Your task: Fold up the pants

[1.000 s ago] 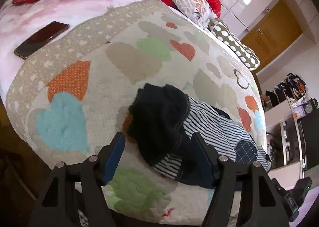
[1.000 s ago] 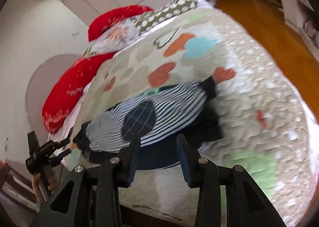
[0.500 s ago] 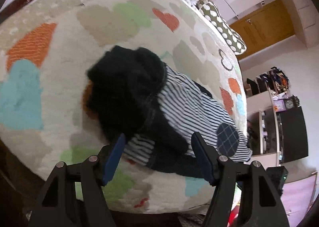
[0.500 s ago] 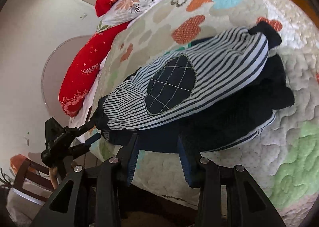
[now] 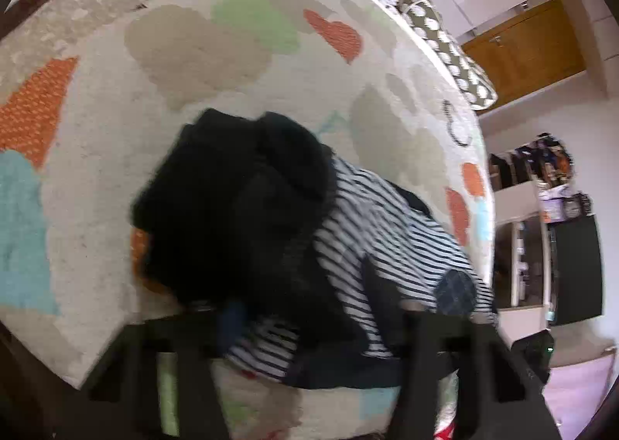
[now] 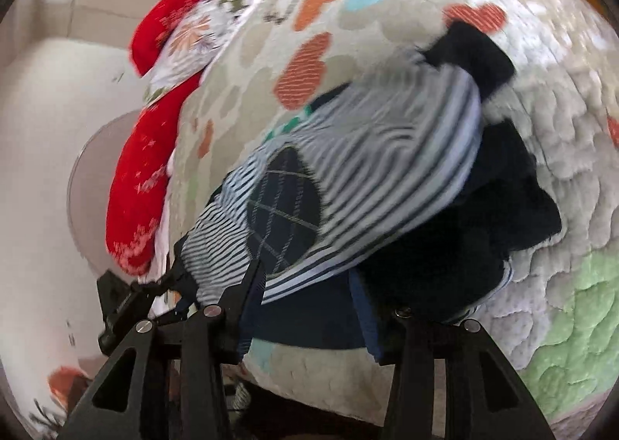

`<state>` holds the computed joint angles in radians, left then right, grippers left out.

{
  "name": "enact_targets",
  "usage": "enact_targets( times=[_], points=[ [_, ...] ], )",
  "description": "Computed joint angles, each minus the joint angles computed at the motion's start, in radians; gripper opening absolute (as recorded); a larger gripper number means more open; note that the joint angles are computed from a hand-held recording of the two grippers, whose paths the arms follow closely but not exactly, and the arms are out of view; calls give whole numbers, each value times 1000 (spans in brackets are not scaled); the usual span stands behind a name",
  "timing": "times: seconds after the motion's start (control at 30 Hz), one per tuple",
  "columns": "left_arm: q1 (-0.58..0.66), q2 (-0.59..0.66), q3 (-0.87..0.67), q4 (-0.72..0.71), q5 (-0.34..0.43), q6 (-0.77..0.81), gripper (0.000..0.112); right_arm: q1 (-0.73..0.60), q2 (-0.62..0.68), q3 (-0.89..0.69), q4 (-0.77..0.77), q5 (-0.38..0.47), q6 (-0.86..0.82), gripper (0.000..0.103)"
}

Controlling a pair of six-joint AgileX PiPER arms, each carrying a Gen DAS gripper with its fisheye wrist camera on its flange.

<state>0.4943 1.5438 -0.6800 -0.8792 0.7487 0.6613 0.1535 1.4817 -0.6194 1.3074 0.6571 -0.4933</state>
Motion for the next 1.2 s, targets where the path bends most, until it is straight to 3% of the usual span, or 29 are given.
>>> enact_targets(
  times=[0.03,0.13,0.27,0.33,0.4,0.47,0.6,0.87,1.0,1.2],
  points=[
    [-2,-6,5,13,-14,-7,26,-10,9,7,26,4,-13,49],
    [35,-9,22,-20,1,29,25,-37,23,29,101,16,-75,48],
    [45,-20,33,-25,12,34,26,-16,2,22,19,-38,-22,20],
    [43,-25,33,-28,20,40,35,-3,-6,16,-25,-57,3,14],
    [34,-45,35,-19,17,41,34,24,-24,5,-96,-90,64,8],
    [34,-82,37,-6,11,40,18,64,-59,-10,-209,-129,158,6],
    [72,-118,15,-20,49,39,13,146,-115,-61,-426,-176,326,5],
    [31,-39,-109,-31,60,-23,13,135,-99,-187,-516,-137,370,4],
    [-13,22,-202,-23,40,-87,13,106,-30,-282,-526,-107,380,4],
    [-107,193,-426,108,-32,-301,13,96,158,-526,-641,-81,480,4]
  ],
)
